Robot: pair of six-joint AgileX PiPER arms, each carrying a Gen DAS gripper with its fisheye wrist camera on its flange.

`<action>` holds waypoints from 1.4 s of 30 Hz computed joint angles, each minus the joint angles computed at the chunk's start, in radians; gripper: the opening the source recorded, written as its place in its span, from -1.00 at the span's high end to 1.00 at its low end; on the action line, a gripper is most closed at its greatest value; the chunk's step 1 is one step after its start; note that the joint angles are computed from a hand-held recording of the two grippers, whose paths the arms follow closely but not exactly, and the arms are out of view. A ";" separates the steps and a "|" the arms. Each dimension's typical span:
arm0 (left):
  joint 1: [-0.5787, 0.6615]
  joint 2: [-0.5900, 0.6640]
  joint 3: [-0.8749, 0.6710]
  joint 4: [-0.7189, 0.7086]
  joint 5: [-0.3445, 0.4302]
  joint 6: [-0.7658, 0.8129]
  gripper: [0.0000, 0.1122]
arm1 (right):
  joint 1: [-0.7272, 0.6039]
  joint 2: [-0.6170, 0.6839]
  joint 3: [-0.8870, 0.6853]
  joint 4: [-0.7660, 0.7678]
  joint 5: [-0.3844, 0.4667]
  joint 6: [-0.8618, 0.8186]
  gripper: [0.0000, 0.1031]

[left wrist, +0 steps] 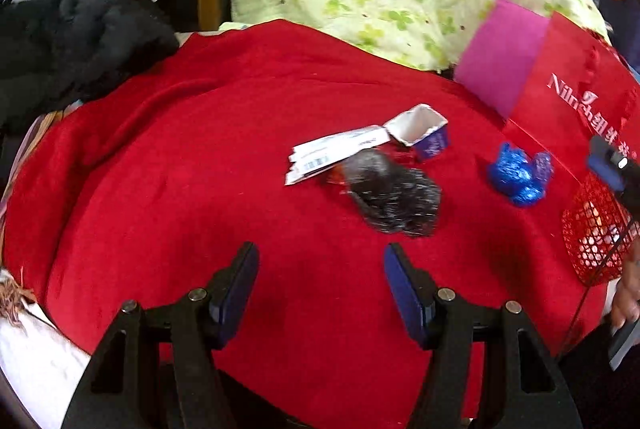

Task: Collect trash
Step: 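Move both open tools back over the remaining trash, then grasp the black plastic bag with the right tool while the left tool grasps the orange wrapped packet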

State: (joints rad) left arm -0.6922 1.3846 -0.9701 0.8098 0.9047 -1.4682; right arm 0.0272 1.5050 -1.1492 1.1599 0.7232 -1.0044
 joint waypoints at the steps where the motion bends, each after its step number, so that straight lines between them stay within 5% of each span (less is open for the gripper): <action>1: 0.005 -0.004 0.011 0.004 -0.011 -0.006 -0.17 | 0.028 0.015 -0.013 -0.028 -0.016 0.023 -0.32; 18: 0.180 -0.073 0.187 -0.025 -0.210 0.003 -0.17 | 0.350 0.297 -0.246 -0.340 -0.068 0.257 -0.33; 28: 0.191 -0.063 0.159 -0.025 -0.188 0.040 -0.17 | 0.416 0.552 -0.519 -0.553 0.000 0.452 -0.25; 33: 0.202 -0.046 0.142 -0.049 -0.185 0.060 -0.17 | 0.412 0.530 -0.505 -0.561 0.017 0.418 0.22; 42: 0.191 0.033 0.062 -0.115 -0.231 0.118 -0.17 | 0.273 0.363 -0.333 -0.478 0.088 0.344 0.28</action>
State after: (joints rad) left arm -0.5009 1.4174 -0.9081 0.6946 0.6739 -1.3502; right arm 0.3002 1.8684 -1.4820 0.6820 0.8108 -0.6601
